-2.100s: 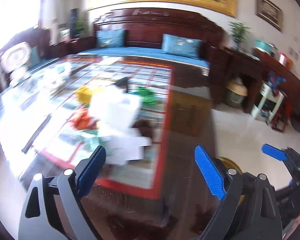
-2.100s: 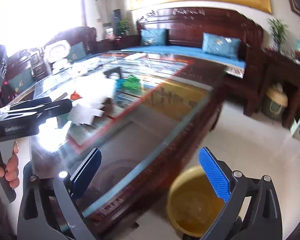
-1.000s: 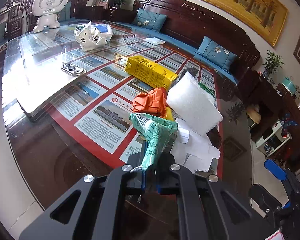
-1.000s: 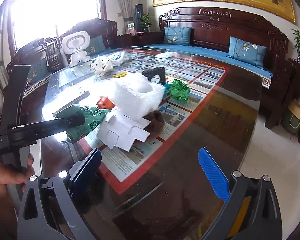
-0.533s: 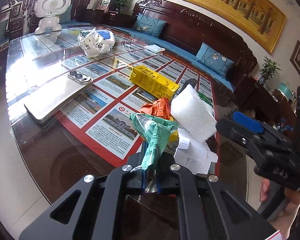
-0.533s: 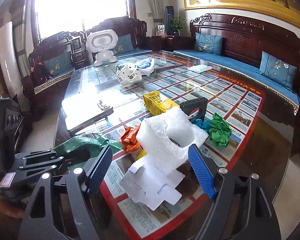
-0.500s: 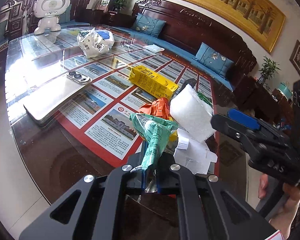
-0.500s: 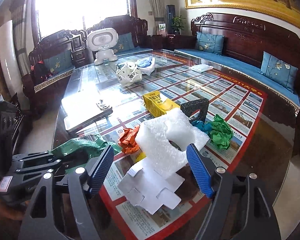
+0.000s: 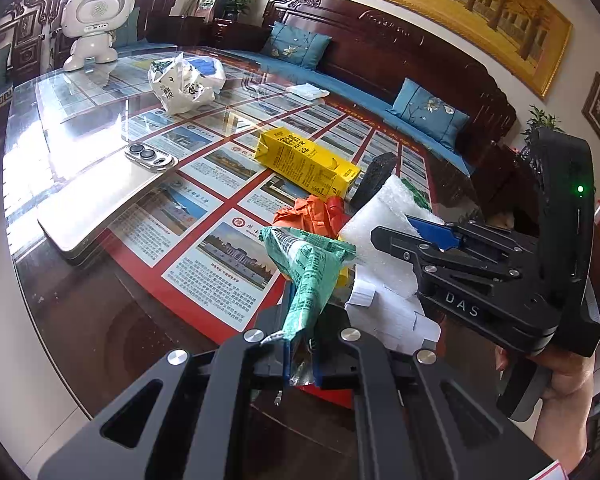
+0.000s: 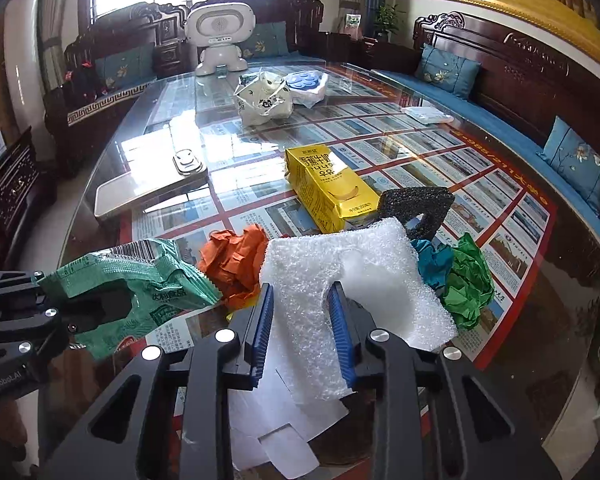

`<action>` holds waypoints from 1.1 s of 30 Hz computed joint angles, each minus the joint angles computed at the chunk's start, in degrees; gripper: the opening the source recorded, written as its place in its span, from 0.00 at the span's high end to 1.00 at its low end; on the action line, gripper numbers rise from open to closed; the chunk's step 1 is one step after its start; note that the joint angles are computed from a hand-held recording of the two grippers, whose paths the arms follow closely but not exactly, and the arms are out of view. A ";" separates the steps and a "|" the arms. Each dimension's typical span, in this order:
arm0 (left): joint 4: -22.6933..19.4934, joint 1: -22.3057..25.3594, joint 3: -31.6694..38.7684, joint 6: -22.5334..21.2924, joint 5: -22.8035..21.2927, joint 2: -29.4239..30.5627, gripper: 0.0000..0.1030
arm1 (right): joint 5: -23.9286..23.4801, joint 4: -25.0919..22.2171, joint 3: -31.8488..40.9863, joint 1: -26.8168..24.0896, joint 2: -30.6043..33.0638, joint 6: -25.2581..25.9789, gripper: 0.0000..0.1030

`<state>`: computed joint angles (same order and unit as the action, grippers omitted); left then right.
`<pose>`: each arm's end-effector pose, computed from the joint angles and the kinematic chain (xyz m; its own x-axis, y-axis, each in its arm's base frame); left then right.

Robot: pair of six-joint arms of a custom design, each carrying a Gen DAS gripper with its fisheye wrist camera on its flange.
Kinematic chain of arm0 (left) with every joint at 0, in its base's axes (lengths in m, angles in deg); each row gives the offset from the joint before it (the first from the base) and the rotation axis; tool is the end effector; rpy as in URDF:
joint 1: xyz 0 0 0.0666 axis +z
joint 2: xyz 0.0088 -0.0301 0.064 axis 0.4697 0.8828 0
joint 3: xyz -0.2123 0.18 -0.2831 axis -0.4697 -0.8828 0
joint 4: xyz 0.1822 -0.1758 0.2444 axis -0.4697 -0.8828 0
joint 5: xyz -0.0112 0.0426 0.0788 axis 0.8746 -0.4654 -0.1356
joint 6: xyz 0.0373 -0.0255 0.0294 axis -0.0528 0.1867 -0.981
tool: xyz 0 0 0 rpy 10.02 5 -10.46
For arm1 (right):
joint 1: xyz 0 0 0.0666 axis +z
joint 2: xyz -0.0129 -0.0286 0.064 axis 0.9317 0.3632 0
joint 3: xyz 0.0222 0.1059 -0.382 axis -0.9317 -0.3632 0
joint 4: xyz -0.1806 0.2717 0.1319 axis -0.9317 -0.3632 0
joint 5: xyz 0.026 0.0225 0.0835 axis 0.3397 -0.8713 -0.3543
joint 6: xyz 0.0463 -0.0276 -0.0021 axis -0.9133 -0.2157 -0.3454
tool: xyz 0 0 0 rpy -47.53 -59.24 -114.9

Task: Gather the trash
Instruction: 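Grasp the green plastic bag with the left gripper while the right gripper grasps white foam, then carry the green bag and white foam over the yellow bucket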

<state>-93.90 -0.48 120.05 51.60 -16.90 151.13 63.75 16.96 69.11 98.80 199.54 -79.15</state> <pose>0.4752 -0.2524 0.5192 -0.7030 -0.2460 -0.6673 -0.0244 0.9461 -0.3230 0.5357 0.3133 0.5409 -0.5063 -0.4801 -0.7163 -0.6398 0.7661 -0.0612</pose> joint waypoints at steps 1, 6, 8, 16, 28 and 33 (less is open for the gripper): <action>-0.12 -0.09 0.05 0.00 -0.27 0.03 0.92 | 0.06 0.74 -0.80 0.01 -0.54 0.17 0.74; -0.69 -0.60 0.09 0.00 -1.19 -0.24 0.92 | 1.02 5.26 -4.94 0.12 -4.00 -0.16 0.75; -0.89 -0.94 0.23 -0.11 -1.89 -0.51 0.92 | 1.81 7.15 -6.94 0.25 -5.97 -0.05 0.75; -1.80 -3.24 2.09 -1.65 -3.89 -1.20 0.92 | 1.13 12.94 -18.79 -0.46 -16.41 -2.24 0.75; -6.61 -10.47 15.11 -5.41 -1.14 6.78 0.92 | 1.59 17.23 -39.04 -8.30 -32.09 -5.27 0.75; -11.92 -13.85 27.78 -7.83 2.35 15.14 0.92 | 2.15 17.56 -45.09 -13.42 -36.86 -6.12 0.75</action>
